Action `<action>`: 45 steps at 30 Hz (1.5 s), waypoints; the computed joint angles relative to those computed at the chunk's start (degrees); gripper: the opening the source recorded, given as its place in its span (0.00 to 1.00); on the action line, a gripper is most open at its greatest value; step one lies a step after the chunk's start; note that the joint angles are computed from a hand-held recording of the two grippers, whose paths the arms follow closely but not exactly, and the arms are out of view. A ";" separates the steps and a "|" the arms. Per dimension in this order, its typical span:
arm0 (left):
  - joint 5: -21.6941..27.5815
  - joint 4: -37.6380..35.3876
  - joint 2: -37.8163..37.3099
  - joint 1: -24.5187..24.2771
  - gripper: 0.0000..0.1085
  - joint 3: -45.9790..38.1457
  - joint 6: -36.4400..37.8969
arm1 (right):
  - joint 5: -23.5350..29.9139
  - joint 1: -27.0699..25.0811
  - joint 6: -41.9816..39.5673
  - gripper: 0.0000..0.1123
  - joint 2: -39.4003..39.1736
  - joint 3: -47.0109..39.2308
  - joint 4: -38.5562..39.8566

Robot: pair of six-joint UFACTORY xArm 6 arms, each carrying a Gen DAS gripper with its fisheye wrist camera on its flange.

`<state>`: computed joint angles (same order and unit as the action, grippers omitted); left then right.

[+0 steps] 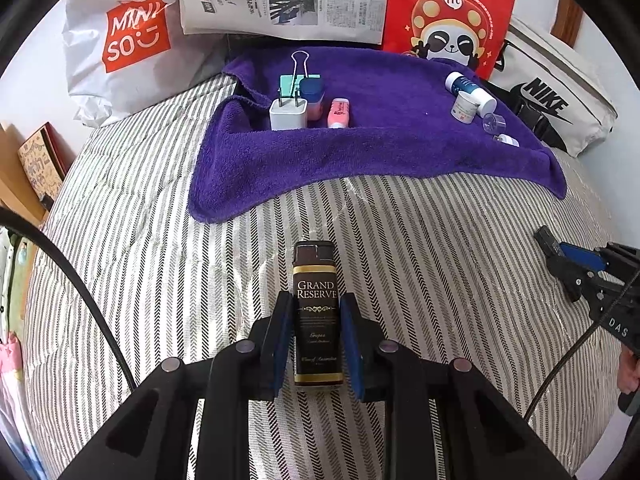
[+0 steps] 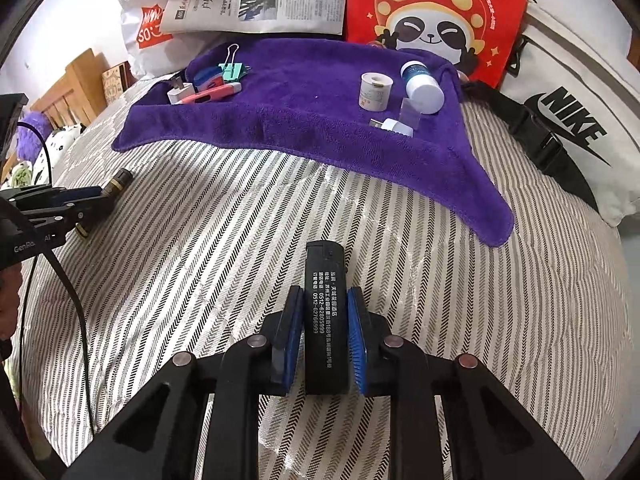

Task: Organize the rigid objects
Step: 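Lift the Grand Reserve box with the left tool while the right tool grasps the black tube, then carry the Grand Reserve box and black tube toward the purple towel with both tools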

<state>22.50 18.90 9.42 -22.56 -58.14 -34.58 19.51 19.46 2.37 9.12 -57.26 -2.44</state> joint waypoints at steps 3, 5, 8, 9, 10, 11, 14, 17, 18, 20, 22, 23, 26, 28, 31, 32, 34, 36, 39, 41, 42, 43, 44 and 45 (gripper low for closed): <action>0.17 0.29 -0.01 -0.18 0.22 -0.04 -0.72 | 2.47 0.10 -0.39 0.20 0.19 -1.20 0.46; -0.19 2.09 -0.17 -0.28 0.22 0.34 -2.19 | 2.62 0.27 0.65 0.20 0.18 -1.22 -1.40; -0.46 2.47 -0.11 -0.27 0.22 0.37 -1.67 | 0.90 0.12 0.04 0.20 -0.05 -0.27 -0.24; -0.58 0.86 -0.10 -0.16 0.22 0.36 0.01 | -0.23 0.10 -0.19 0.20 -0.24 0.39 -0.07; -0.71 -0.36 -0.13 -0.08 0.22 0.41 1.26 | -1.56 0.06 -0.21 0.20 -0.46 1.19 0.31; -0.85 -1.34 -0.12 0.00 0.21 0.45 2.45 | -2.42 0.02 0.03 0.21 -0.61 1.72 0.44; -0.30 -0.78 -0.07 -0.18 0.22 0.20 2.92 | -3.85 0.01 0.41 0.21 -0.87 2.62 0.61; 0.59 -1.27 0.14 -0.32 0.22 -0.36 3.15 | -4.26 0.00 0.19 0.21 -0.88 2.82 1.54; 0.81 -1.47 0.25 -0.33 0.22 -0.57 3.46 | -4.15 0.00 0.40 0.21 -0.83 2.71 1.33; 0.21 -1.39 0.19 -0.22 0.22 -0.26 3.26 | -3.40 0.04 1.08 0.21 -0.70 2.27 0.51; -0.24 -1.05 -0.07 -0.22 0.21 0.23 3.35 | -3.13 0.02 1.00 0.21 -0.66 2.11 1.06; 0.12 -1.82 -0.09 -0.30 0.21 0.11 4.14 | -3.11 -0.01 1.08 0.21 -0.68 2.13 1.05; 1.16 -2.83 -0.01 -0.43 0.21 -0.37 5.21 | -2.92 0.01 3.03 0.21 -0.63 2.02 -1.35; 1.57 -3.22 0.11 -0.43 0.21 -0.67 5.67 | -2.70 0.00 2.73 0.21 -0.57 1.85 -1.06; 1.86 -3.88 0.20 -0.42 0.21 -0.91 6.47 | -2.17 0.00 1.68 0.21 -0.50 1.58 -0.53; 1.85 -3.89 0.24 -0.42 0.21 -0.93 6.75 | -2.17 -0.02 1.42 0.21 -0.51 1.60 -0.22; 1.75 -4.19 0.34 -0.33 0.21 -1.01 7.53 | -2.18 -0.03 1.28 0.21 -0.52 1.61 -0.02; 1.74 -4.87 0.41 -0.29 0.21 -1.07 8.34 | -2.28 0.00 1.52 0.21 -0.54 1.70 -0.40; 1.91 -5.24 0.39 -0.26 0.21 -1.10 9.08 | -1.43 0.01 1.07 0.21 -0.46 1.27 0.20; 2.37 -5.75 0.60 -0.27 0.21 -1.49 9.77 | -1.08 0.01 0.75 0.21 -0.39 1.05 0.77; 2.50 -5.76 0.48 -0.31 0.21 -1.40 9.83 | -1.15 -0.01 0.77 0.21 -0.41 1.09 1.06; 2.72 -5.96 0.54 -0.32 0.21 -1.55 10.10 | -1.53 -0.02 1.04 0.21 -0.47 1.30 1.20; 2.90 -6.15 0.66 -0.33 0.21 -1.74 10.37 | -2.11 -0.01 1.28 0.21 -0.59 1.66 0.85; 3.09 -6.37 0.69 -0.34 0.21 -1.85 10.68 | -2.33 0.01 1.27 0.21 -0.64 1.79 0.71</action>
<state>25.58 12.52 10.11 -22.90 -59.99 -23.91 17.19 19.47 3.64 8.48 -55.48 -1.73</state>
